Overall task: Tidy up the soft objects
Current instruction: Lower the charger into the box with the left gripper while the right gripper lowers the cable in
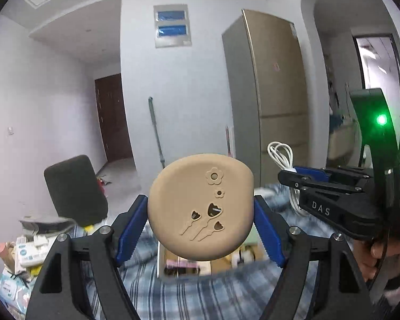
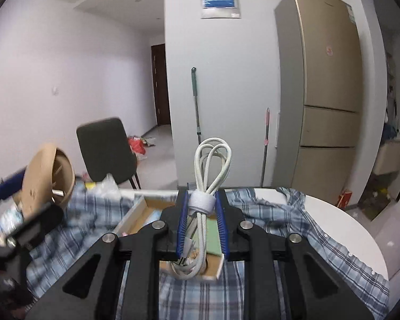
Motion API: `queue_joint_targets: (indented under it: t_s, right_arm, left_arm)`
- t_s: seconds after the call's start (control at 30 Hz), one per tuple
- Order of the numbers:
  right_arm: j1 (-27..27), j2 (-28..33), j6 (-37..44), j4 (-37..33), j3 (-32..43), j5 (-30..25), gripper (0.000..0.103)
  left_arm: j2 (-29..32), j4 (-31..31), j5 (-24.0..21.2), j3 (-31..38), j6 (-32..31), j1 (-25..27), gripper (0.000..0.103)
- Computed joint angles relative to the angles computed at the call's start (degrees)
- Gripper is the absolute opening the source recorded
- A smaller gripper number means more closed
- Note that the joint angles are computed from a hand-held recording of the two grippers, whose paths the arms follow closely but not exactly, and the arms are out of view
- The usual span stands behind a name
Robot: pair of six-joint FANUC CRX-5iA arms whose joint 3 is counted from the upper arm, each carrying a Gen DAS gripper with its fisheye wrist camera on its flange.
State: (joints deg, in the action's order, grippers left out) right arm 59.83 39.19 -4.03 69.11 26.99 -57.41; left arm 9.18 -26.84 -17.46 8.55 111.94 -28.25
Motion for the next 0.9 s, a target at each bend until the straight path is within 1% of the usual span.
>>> queue_joint_targets:
  t_s: [0.03,0.07,0.1,0.13,0.23,0.27,0.33,0.4,0.43,0.47,0.53,0.57,0.63,0.67,0.7,0.77,0.83,0.87,0.9]
  right_arm:
    - [-0.44,0.14,-0.46,0.44,0.85,-0.09,0.02]
    - [-0.85,0.65,-0.8,1.28,2.12,-0.73,0.02]
    - [-1.27,0.8,-1.24,2.16,2.6,-0.72,0.02]
    - [-1.79,0.82,-2.1,3.23,2.7,-0.13,0.02]
    - [-3.14,1.73,-3.28,4.66,3.95,0.75,0.02]
    - [-3.63,1.89,-4.32,5.01,3.82,1.36,0.02]
    - [-4.56,1.53,-7.26,5.98,2.0,3.48,0.02]
    - [-5.8,0.02,-12.97,9.67,-2.89,7.83,0.02]
    - [-6.14,-0.37,-13.76,10.68,-4.37,9.31,0.02]
    - [-6.06,0.4,-11.72,10.11,-3.87,9.34,0.02]
    - [-5.64,2.58,-7.36,8.12,-1.52,7.43,0.02]
    - [-5.67,3.54,-5.74,6.73,-0.37,7.43,0.02]
    - [-5.95,4.9,-3.02,2.52,1.57,9.03,0.02]
    - [-6.07,5.73,-1.64,0.23,2.77,9.74,0.02]
    - [-6.13,6.68,0.31,-2.13,4.11,10.29,0.02]
    - [-6.03,8.88,5.65,-6.92,7.38,10.14,0.02]
    - [-6.02,10.75,11.21,-11.63,10.54,9.77,0.02]
    - [-6.07,11.91,15.03,-15.07,12.82,9.75,0.02]
    - [-6.04,12.58,17.36,-17.4,14.06,9.74,0.02]
  left_arm:
    - [0.8,-1.55,-0.86,1.85,2.09,-0.39,0.08]
    - [1.41,-0.99,-0.79,2.78,2.1,-0.23,0.08]
    - [2.29,1.57,0.0,3.57,0.21,0.35,0.08]
    - [3.21,2.79,0.25,4.62,-0.53,0.71,0.08]
    - [5.81,5.03,-0.51,7.64,-2.15,1.26,0.08]
    - [6.9,4.24,-1.21,9.26,-1.26,1.25,0.08]
    - [8.81,1.03,-2.58,12.12,1.7,1.08,0.08]
    - [9.73,3.96,-1.91,12.03,-0.33,2.25,0.08]
    - [9.92,6.31,-1.06,11.34,-2.02,2.92,0.08]
    - [10.46,9.43,-0.29,10.63,-4.36,3.89,0.08]
    - [11.85,9.52,-1.07,11.55,-4.08,4.66,0.08]
    - [12.39,10.95,-1.16,11.25,-5.19,5.16,0.08]
    - [13.99,15.88,-1.81,11.48,-9.05,6.3,0.08]
    - [15.07,20.5,-2.82,11.62,-12.57,7.1,0.08]
    - [16.19,22.57,-5.13,12.73,-13.92,7.53,0.08]
    - [19.0,23.06,-11.36,16.68,-13.39,8.08,0.08]
    - [21.21,24.66,-14.9,19.14,-14.32,8.66,0.08]
    - [22.72,25.67,-17.52,20.96,-15.16,8.96,0.08]
    - [23.49,26.03,-18.8,21.78,-15.59,8.99,0.08]
